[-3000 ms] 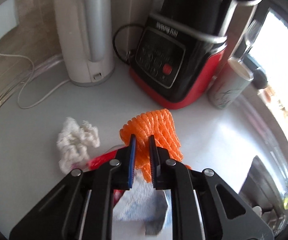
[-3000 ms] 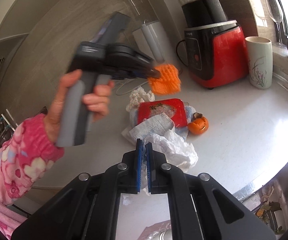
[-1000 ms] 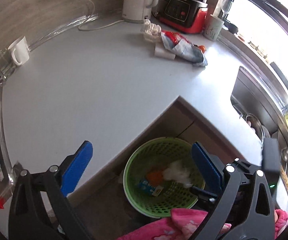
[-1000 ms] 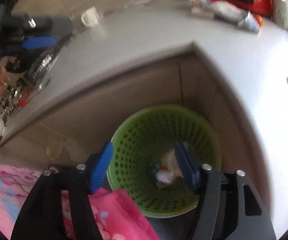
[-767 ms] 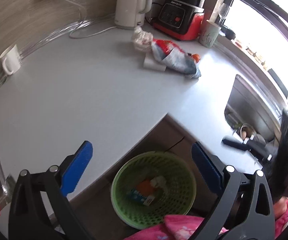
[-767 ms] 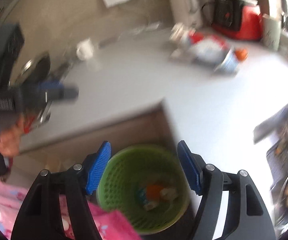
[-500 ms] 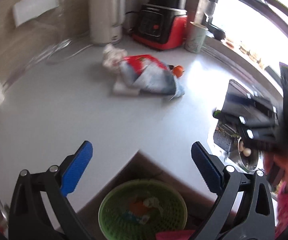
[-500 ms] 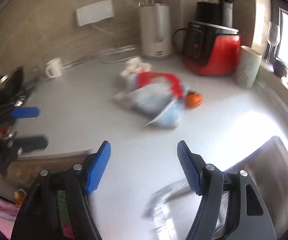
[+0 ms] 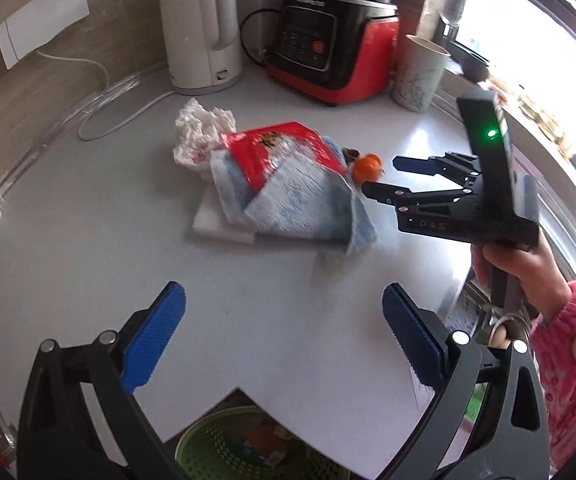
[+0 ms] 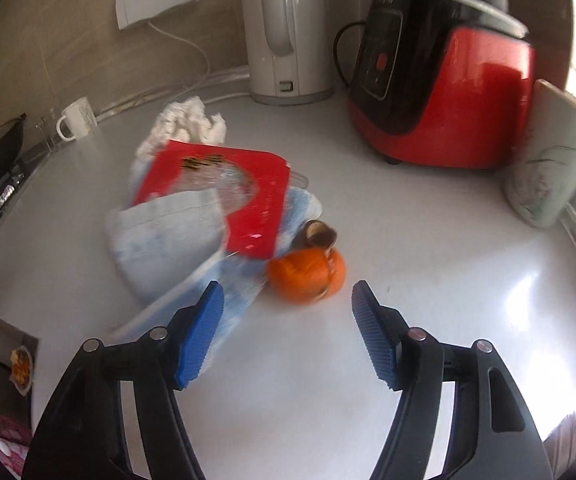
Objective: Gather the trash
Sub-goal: 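Grasp the tangerine with the right gripper and lift it, then grasp the small brown cup with the left gripper while the right holds the tangerine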
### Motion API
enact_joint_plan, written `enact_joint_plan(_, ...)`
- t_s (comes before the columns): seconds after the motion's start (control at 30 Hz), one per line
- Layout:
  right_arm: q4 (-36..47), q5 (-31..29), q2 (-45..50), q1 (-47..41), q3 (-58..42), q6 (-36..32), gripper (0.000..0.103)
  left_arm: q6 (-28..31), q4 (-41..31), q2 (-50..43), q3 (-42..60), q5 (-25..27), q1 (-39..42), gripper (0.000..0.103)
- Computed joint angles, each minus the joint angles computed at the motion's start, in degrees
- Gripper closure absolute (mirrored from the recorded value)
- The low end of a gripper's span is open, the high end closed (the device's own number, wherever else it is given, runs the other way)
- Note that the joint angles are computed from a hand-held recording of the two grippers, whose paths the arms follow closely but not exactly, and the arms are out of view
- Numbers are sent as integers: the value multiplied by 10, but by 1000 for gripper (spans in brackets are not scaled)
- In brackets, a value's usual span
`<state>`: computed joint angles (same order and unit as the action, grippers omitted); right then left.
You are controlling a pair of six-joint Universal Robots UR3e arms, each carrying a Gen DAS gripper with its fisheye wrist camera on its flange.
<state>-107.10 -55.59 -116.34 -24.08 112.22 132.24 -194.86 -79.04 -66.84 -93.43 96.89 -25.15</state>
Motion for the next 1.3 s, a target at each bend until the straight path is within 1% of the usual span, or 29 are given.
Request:
enact_joint_plan(0.07,-28,-5,42,12,-7,-3,42,-3,1,-16,12,2,8,9)
enact_joint_plan(0.13,-34,-6,59,16,-10,-11,47,-2,6,-31,24,1,15,9)
enact_joint_plan(0.2,-37,-4,75,18,-14,-21,57,-1,10,-49,41,-2,21,9)
enact_joint_plan(0.27,-28,8,80,13,-17,-35,64,2,19,-74,60,-4,22,9)
enact_joint_plan(0.37,-10,21,69,-4,-17,-57,67,15,34,-107,86,-8,21,9)
enact_joint_plan(0.43,19,36,53,-29,-18,-74,67,22,42,-133,107,-17,19,9)
enact_joint_plan(0.5,63,55,21,-70,-16,-97,67,29,54,-164,129,-42,22,9)
enact_joint_plan(0.57,124,70,-13,-124,-20,-132,67,41,73,-199,151,-69,20,9)
enact_joint_plan(0.6,163,78,-28,-155,-25,-155,67,50,87,-219,163,-71,13,9)
enact_joint_plan(0.67,267,97,-57,-228,-45,-222,67,90,119,-260,185,-66,-7,9)
enact_joint_plan(0.73,358,103,-72,-289,-68,-285,67,166,129,-300,216,-83,-14,9)
enact_joint_plan(0.77,413,104,-84,-328,-82,-328,67,222,118,-325,242,-108,-10,9)
enact_joint_plan(0.87,559,97,-99,-422,-122,-444,67,332,95,-386,305,-127,-6,9)
enact_joint_plan(0.9,584,94,-101,-439,-129,-465,67,373,64,-413,340,-144,3,9)
enact_joint_plan(0.97,648,84,-103,-483,-147,-522,67,423,5,-471,421,-146,10,13)
enact_joint_plan(1.07,689,76,-104,-511,-156,-556,67,472,-82,-554,548,-148,17,21)
enact_joint_plan(1.1,692,76,-104,-514,-155,-559,67,490,-110,-580,589,-150,18,25)
enact_joint_plan(1.2,721,74,-95,-529,-163,-579,67,528,-177,-634,681,-155,21,30)
enact_joint_plan(1.23,724,77,-92,-530,-164,-579,67,536,-193,-646,703,-158,22,31)
enact_joint_plan(1.27,736,77,-93,-536,-168,-587,66,547,-226,-669,748,-162,22,32)
enact_joint_plan(1.3,741,80,-90,-538,-171,-589,66,555,-240,-681,770,-161,22,35)
